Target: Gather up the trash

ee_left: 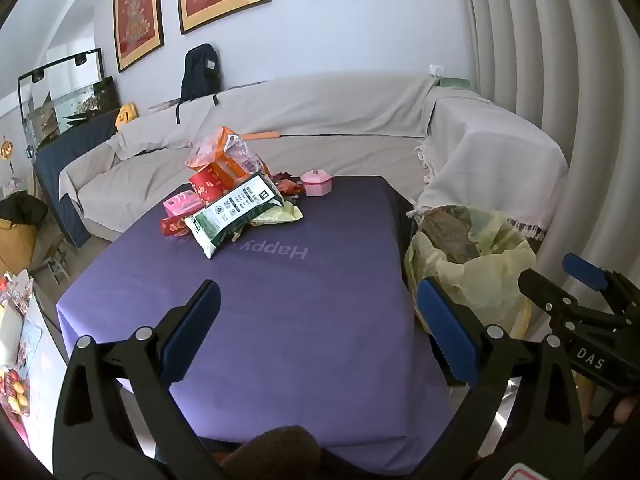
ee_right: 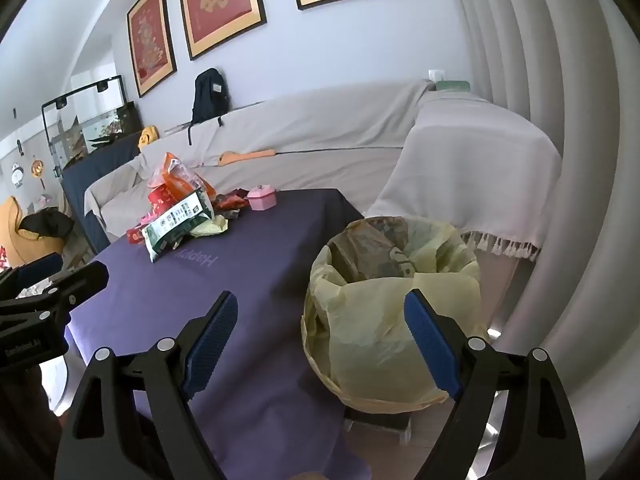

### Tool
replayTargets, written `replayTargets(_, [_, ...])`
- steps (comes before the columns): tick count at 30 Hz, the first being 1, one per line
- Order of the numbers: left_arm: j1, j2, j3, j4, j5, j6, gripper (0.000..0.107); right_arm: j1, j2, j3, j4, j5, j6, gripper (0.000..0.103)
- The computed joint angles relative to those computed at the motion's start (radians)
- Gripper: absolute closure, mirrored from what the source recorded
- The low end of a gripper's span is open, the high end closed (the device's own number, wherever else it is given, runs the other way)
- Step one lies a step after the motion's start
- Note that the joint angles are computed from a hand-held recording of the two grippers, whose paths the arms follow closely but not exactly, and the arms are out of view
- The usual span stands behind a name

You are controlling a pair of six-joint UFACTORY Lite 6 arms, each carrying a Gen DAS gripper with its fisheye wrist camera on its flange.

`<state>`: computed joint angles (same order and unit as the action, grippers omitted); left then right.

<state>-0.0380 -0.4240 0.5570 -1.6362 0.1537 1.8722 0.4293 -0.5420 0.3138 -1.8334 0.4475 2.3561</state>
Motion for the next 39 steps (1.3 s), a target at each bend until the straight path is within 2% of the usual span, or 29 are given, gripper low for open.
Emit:
replayTargets(11, [-0.002,-0.008,-0.001,0.098,0.0,-0.1,0.013,-0.02,0.0,0.005,0.005,-0.022,-0.015,0.021])
replayTargets(17, [0.069,-0.009,-0.032,-0.054,0.06,0.087,0.013,-0.002,-0.002,0.013,0.04,-0.016,-0.049,0.021])
replayTargets(19, [0.059,0.002,-0.03,-0.103,0.049,0.127,0.013,0.011,0.011,0.01,0.015,-0.005,-0.016,0.021])
replayTargets(21, [0.037,0.006,-0.01,-0.033,0.022,0.036,0.013,0.013,0.027,0.013,-0.015,-0.002,0.013,0.021])
replayTargets(23, [0.038,0.002,-0.012,-0.026,0.019,0.027,0.013,-0.005,-0.005,0.018,0.027,-0.026,-0.044,0.021])
replayTargets(32, [0.059,-0.011,-0.009,0.085,0.03,-0.086,0.013,0.024,0.005,0.02,0.03,-0.003,-0.034,0.021])
replayTargets(39, [0.058,-0.011,-0.005,0.108,0.028,-0.11,0.013,0.016,0.005,0.023,0.033,-0.01,-0.04,0.021])
